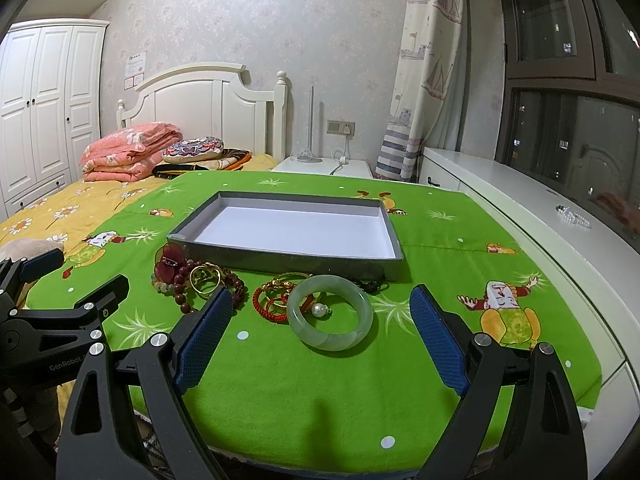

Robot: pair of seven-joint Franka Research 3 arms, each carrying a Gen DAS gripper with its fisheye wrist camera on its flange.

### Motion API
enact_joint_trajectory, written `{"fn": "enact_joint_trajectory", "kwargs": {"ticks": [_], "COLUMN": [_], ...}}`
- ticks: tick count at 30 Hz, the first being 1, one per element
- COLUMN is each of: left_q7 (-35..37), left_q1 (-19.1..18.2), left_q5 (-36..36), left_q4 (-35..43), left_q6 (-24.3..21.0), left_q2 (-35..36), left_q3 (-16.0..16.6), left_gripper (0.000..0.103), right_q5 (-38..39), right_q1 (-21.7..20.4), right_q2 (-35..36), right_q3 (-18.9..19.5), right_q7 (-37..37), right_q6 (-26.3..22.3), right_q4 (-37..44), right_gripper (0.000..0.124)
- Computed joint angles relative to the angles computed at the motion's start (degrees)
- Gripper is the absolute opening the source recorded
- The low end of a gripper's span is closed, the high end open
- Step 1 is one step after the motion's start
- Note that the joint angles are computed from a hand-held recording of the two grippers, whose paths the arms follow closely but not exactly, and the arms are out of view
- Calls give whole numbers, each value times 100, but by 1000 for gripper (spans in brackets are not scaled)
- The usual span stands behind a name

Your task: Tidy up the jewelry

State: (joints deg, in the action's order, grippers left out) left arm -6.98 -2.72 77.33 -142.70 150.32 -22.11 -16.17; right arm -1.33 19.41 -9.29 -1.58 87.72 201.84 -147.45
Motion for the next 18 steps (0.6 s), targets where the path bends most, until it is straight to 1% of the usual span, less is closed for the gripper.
{"fn": "enact_joint_trajectory", "kwargs": {"ticks": [12,14,18], "left_q7": [40,56,73], "left_q1": [10,21,38], "left_q5": [-77,-97,-124], "left_q4": [-45,-41,-48], "left_q6": [68,71,92], "left_q2": [-37,-38,-47], "left_q3": [32,25,21], "left_gripper": [99,99,99], "right_q5": [-19,29,6], "right_q1": [8,-16,-52], "right_q2": [-9,100,104], "right_q3": [-8,36,66], "right_q7": [20,-7,14], "right_q6": [-28,74,78], "right_q4": [5,4,4], "right_gripper": [85,85,85]}}
